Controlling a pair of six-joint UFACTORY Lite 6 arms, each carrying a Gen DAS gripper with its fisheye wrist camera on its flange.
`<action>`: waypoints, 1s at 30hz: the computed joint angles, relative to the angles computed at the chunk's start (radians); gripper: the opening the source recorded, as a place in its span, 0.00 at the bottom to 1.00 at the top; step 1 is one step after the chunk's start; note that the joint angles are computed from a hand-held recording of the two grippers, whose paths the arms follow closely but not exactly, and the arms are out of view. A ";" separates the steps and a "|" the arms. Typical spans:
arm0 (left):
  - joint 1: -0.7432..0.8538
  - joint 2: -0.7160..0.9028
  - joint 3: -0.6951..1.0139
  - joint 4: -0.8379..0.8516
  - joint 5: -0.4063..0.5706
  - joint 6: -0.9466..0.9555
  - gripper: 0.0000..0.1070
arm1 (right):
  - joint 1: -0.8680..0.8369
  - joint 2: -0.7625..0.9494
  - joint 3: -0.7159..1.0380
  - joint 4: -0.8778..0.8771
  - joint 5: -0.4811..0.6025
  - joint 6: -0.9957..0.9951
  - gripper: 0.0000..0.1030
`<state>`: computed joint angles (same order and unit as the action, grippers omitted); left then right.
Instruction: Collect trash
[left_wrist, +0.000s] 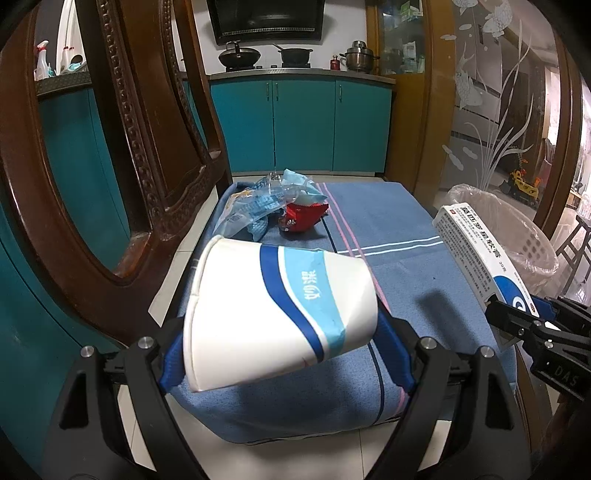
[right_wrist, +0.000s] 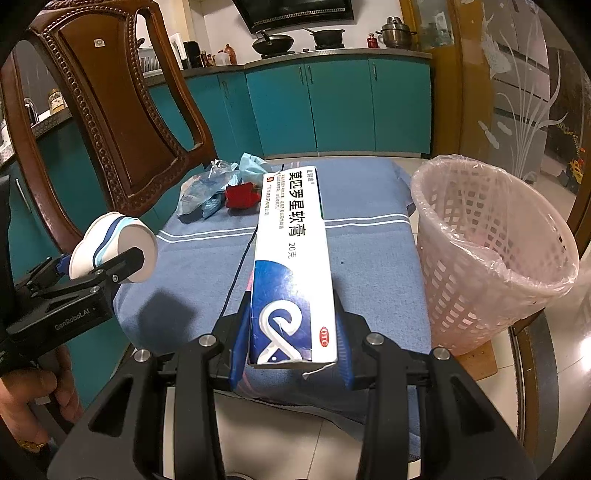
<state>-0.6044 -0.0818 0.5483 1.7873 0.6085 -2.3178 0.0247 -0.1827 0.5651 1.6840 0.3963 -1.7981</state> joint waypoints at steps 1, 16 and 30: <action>0.000 0.001 0.000 0.000 0.000 0.001 0.79 | -0.001 -0.001 -0.001 -0.001 0.001 0.000 0.38; 0.006 -0.002 -0.003 0.011 -0.006 -0.016 0.79 | -0.237 0.068 0.131 0.203 0.092 -0.147 0.38; 0.017 0.043 0.019 0.045 -0.034 -0.053 0.79 | -0.485 0.286 0.326 0.250 0.176 -0.070 0.85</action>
<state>-0.5872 -0.0383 0.5673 1.8319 0.5741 -2.3703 -0.4607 0.1033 0.8911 1.9345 0.5727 -1.8677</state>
